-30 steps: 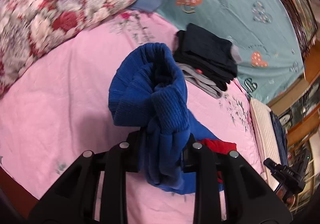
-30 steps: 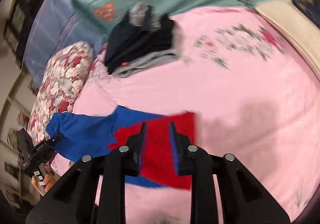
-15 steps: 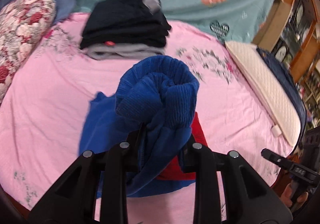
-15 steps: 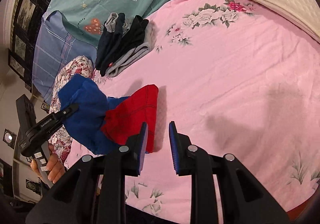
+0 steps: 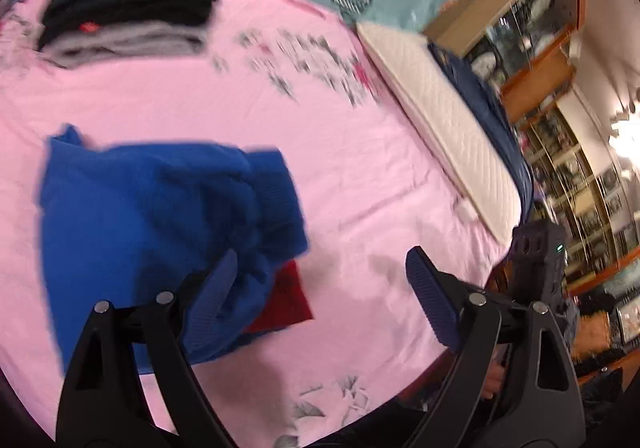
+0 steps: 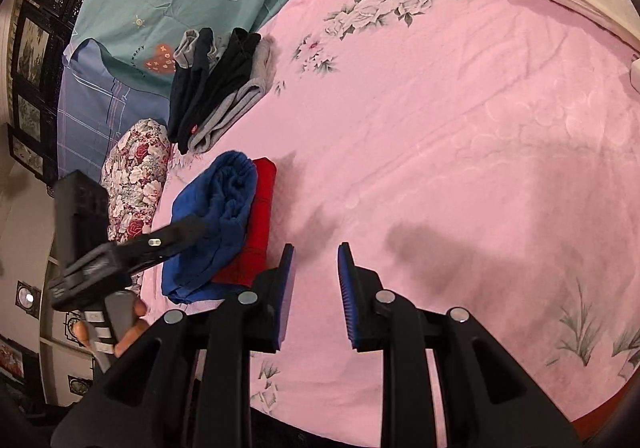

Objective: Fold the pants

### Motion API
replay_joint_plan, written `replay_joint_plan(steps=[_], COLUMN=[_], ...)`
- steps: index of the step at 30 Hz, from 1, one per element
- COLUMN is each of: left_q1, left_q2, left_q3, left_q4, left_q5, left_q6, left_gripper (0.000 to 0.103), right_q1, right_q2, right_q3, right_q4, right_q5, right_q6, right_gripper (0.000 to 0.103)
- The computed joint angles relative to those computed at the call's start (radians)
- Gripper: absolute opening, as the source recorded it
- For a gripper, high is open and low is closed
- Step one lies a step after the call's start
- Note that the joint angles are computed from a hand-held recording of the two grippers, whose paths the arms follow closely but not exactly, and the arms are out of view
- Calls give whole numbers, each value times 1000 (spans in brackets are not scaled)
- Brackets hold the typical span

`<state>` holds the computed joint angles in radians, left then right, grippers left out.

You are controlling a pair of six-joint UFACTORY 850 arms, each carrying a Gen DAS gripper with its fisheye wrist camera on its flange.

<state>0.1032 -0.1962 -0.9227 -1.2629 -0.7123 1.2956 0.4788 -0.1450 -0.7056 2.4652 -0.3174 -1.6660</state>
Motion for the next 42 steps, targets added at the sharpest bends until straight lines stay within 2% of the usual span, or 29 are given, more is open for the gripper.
replay_joint_plan(steps=[3, 6, 8, 10, 11, 12, 15, 19, 22, 25, 28, 30, 32, 37, 39, 41, 42], left_q1=[78, 165, 197, 200, 195, 190, 168, 161, 158, 160, 171, 177, 180, 175, 170, 160, 159], left_q2=[31, 19, -2, -30, -36, -43, -65, -128, -105, -87, -83, -91, -89, -76, -76, -78, -79], left_q3=[21, 28, 21, 10, 17, 18, 42, 44, 65, 72, 72, 65, 67, 83, 87, 86, 85], left_q4=[-45, -56, -27, -4, 2, 12, 43, 80, 53, 62, 63, 69, 72, 61, 55, 59, 59], left_q5=[58, 55, 22, -15, -20, -14, 42, 39, 62, 62, 35, 19, 16, 40, 56, 78, 80], left_q6=[-4, -19, -43, -59, -51, -46, -42, -21, 41, 44, 42, 17, 0, 21, 33, 38, 40], left_gripper=[88, 78, 52, 32, 23, 21, 21, 20, 21, 21, 21, 21, 21, 21, 21, 21, 21], right_q1=[10, 34, 58, 83, 92, 102, 124, 118, 116, 128, 149, 164, 174, 200, 215, 214, 206], right_q2=[-34, -80, -128, -181, -208, -233, -310, -353, -334, -320, -332, -389, -492, -831, -924, -1015, -1029], right_q3=[-56, -149, -242, -338, -386, -427, -510, -503, -479, -509, -597, -717, -877, -1355, -1485, -1596, -1597], right_q4=[-133, -316, -464, -643, -747, -852, -1158, -1498, -1549, -1705, -1650, -1657, -1724, -2133, -2277, -2331, -2296], right_q5=[8, -12, -23, 1, 11, 30, 104, 103, 96, 74, 48, -5, -91, -367, -439, -506, -494], right_q6=[96, 202, 279, 407, 491, 585, 899, 1304, 1383, 1543, 1430, 1386, 1414, 1817, 1940, 2010, 2001], right_gripper=[24, 24, 24, 24, 24, 24, 24, 24, 23, 24, 24, 24, 24, 24, 23, 23, 25])
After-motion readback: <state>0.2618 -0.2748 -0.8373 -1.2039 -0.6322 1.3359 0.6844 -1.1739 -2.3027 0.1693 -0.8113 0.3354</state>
